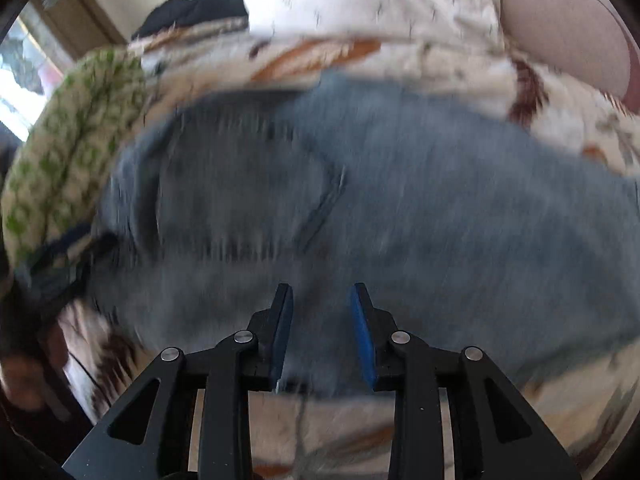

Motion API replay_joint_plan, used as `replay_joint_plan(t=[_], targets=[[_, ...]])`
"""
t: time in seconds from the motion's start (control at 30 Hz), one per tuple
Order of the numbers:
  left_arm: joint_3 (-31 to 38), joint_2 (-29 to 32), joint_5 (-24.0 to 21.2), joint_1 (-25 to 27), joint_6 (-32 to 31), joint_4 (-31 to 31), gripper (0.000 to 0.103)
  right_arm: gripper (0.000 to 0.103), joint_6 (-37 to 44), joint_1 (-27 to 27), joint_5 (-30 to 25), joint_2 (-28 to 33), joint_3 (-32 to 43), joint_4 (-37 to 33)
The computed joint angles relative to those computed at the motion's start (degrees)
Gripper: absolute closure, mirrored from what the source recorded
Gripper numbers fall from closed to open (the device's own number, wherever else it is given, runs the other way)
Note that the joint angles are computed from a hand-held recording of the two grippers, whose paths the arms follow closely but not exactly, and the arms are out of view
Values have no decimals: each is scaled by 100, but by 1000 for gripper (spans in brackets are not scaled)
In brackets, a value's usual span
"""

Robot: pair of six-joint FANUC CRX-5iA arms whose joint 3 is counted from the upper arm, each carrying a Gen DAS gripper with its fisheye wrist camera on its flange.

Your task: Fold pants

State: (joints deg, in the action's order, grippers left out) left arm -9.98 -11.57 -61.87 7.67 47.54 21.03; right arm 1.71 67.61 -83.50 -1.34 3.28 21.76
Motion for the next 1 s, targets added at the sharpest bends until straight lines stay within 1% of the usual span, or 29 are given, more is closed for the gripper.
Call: replay_joint_plan(t=[0.03,0.1,0.17,0.3,0.33,0.4,0.43,0.5,0.53,0.6,0.63,0.7,0.73,0.83,0.9,1.0], targets=[[-33,-22,-6,21,-47,12,23,73,-209,138,-22,30,-105,99],[-81,-73,57,29,-76,-58,20,73,-899,553,-62,-8,-488,773],[-148,-134,196,-2,-83,-254,17,73,-1145,728,-133,-15,-618,986],[-223,-138,139,121,-151,-108,15,73,-1636,940,7,-220,-1001,1310],[-218,-145,102,142,-162,-85,15,73,-1666,1011,19,-238,-1126,1472],[-63,-34,-175,234,-98,9,16,72,-1678,1103,-39,-165,-1216,1718],[40,32,-387,324,-85,124,17,68,-1663,1127,-106,-106,-1175,1768],[98,57,-504,443,-128,319,17,65,-1592,1126,-264,-39,-976,1658],[92,27,-464,487,-167,380,17,63,-1609,1112,-226,-94,-917,1571],[60,-17,-325,538,-212,473,17,63,-1755,1077,124,-241,-956,1669],[40,-24,-293,561,-215,541,17,63,-1789,1072,148,-203,-899,1790],[24,6,-329,541,-243,593,17,63,-1550,1014,223,-58,-731,1853],[50,35,-316,476,-260,481,17,62,-1373,972,285,47,-627,1823],[46,30,-20,132,-197,-175,17,62,-948,845,228,448,-279,1459],[23,22,81,64,-192,-261,14,62,-1109,912,232,459,-413,1604],[162,128,-88,106,-14,-226,13,61,-1027,894,395,263,-498,1470]])
